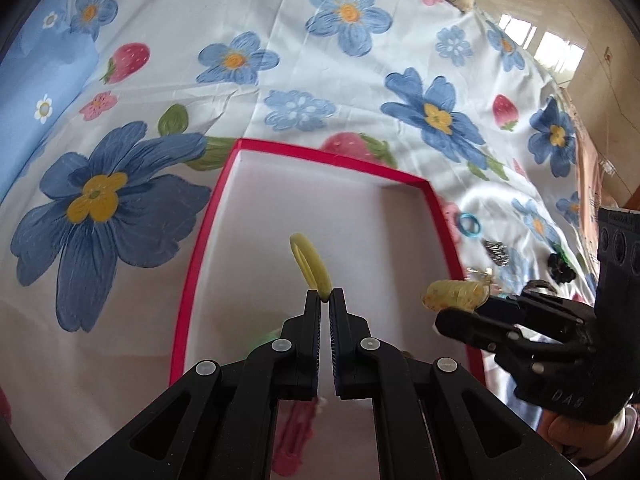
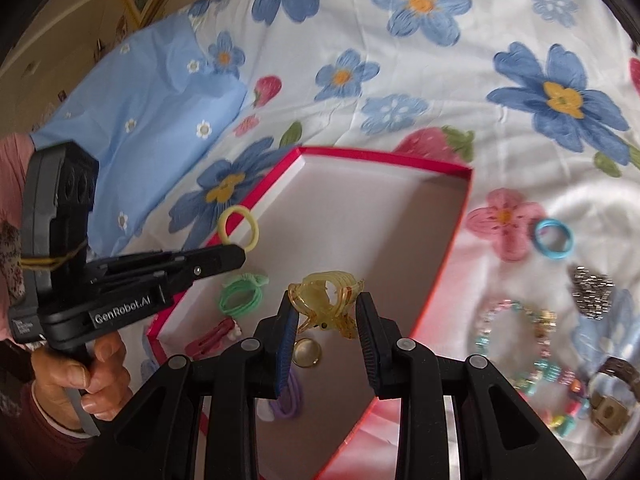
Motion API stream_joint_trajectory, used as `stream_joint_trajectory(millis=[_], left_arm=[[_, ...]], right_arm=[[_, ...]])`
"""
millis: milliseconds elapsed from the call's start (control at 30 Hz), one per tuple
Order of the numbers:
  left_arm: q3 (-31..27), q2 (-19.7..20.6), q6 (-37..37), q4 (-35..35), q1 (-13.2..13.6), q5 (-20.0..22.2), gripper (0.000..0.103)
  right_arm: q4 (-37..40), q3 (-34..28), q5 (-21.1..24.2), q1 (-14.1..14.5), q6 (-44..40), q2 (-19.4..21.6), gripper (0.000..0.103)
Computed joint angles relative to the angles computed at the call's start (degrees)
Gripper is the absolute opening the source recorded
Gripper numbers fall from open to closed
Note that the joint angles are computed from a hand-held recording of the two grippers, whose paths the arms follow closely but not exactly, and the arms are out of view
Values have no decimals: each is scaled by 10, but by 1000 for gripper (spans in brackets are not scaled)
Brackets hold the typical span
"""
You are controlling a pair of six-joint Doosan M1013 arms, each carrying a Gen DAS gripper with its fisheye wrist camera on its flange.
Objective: Organize jewelry
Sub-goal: 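Place the yellow hair tie and yellow claw clip into the box, open both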
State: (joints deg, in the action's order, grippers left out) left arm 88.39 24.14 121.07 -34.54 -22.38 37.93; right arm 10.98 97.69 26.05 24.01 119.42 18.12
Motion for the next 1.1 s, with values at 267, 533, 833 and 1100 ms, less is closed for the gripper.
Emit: stream_joint_trajectory(millis=[267,533,833,1100], left_arm=[[-10,19,-28,15,1,9,4],[-10,23,-54,39,-1,10,6],[-5,19,-78,66,-7,1,21],[2,10,-88,73,-5,-3,29]], right_arm=[[-2,-23,36,5,-18,26,29],[-5,-34,55,7,-26,37,30],[-9,-36,56,8,-25,39,31],[7,-29,45,6,-28,34,37]])
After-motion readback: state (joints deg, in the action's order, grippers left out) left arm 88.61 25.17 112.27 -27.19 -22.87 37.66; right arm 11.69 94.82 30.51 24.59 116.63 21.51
